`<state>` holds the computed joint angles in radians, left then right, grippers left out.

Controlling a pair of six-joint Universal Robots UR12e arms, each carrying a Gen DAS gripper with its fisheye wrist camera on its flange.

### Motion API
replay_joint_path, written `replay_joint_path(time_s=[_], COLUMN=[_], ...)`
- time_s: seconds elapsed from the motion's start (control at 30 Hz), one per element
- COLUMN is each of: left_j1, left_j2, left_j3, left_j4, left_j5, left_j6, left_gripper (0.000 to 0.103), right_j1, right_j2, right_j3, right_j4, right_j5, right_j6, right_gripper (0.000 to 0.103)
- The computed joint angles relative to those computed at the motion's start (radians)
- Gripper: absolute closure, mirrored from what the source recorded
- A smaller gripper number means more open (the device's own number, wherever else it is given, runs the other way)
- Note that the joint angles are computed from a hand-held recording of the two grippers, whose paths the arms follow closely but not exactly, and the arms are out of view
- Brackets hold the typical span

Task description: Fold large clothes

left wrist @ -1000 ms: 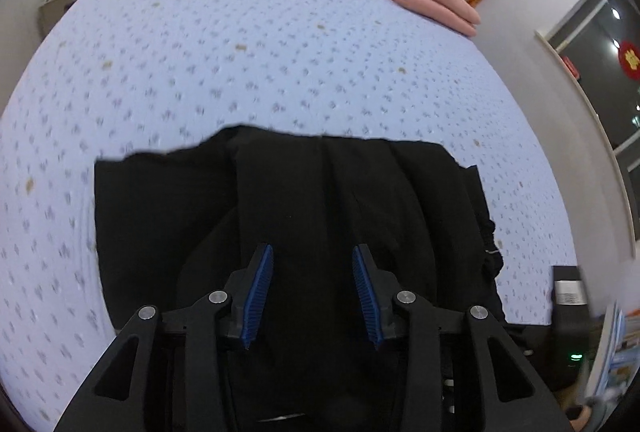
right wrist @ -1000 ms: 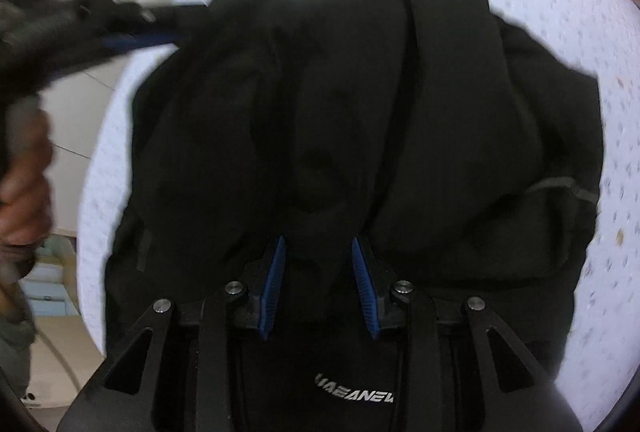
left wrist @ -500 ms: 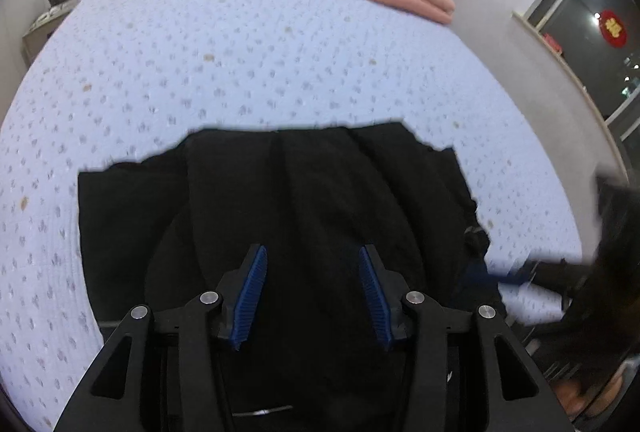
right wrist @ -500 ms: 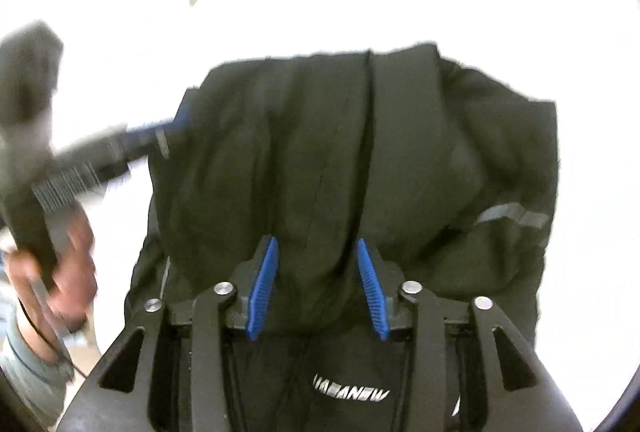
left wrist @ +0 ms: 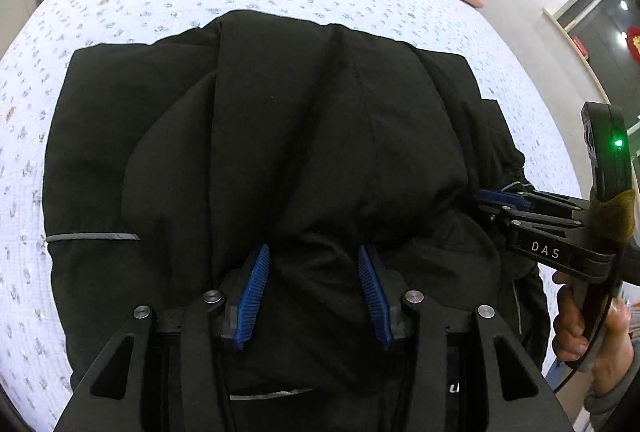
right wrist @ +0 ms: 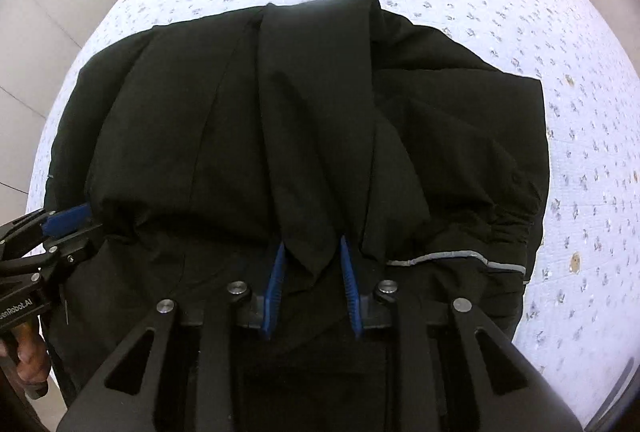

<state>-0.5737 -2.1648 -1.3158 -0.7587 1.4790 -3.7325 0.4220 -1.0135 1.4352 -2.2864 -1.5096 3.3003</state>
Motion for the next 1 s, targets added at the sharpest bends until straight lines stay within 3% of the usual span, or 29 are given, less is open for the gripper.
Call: replay_joint_path(time_s=[0.1,0.2,0.3,0.37,0.47,0.53,0.7,0.87,1.0], left_j1=[-0.006,-0.016,-0.024,-0.029,-0.031,-0.028,-0.038,-0.056,-0.069], left_j2=[0.021,0.055,0.07,0.059,0.029,0.02,0.018,0.053,0.1], left_j3=[-0.006,-0.022,-0.035,-0.022,-0.008,-0.017,-0.008,-0.034,-0.078], left_j4=[0.009,0.029,0.037,-0.009,-0.06,-0.045,-0.05,-0.04,-0.047], left_j5=[0.009,0.034,0.052,0.065,0.064,0.05,0.089,0.121,0.154], left_j6=[-0.005,-0.033,-0.073,-0.077,-0.099,-0.124,-0.132,-0.125,-0.161], left_gripper=[0.055,0.055,0.055,0.055,0.055,0.055,0.055,0.054,0.054], right_j1=[-0.012,-0.016,-0.007,0.002,0.018,0.017,-0.012,-0.029,-0.038], right_j2=[-0.029,-0.071,-0.084,-0.074,-0.032,-0.018,-0.027,-0.09,-0.146], right_j3=[0.007,0.038,0.049,0.048,0.014,0.021,0.043,0.108,0.172], right_j4=[0.007,-0.038,-0.043,-0.023,0.055,0.047,0.024,-0.015,-0.047], right_j5=[0.041,0.115,0.161,0.169,0.128,0.121,0.191,0.248,0.258], right_j6=[-0.013,-0.017,-0.047,-0.073,-0.097,-0.104,-0.106,-0.1,-0.068], right_gripper=[0.068,0.051,0.051,0.051,0.052,0.054,0.054,0.052,0.051])
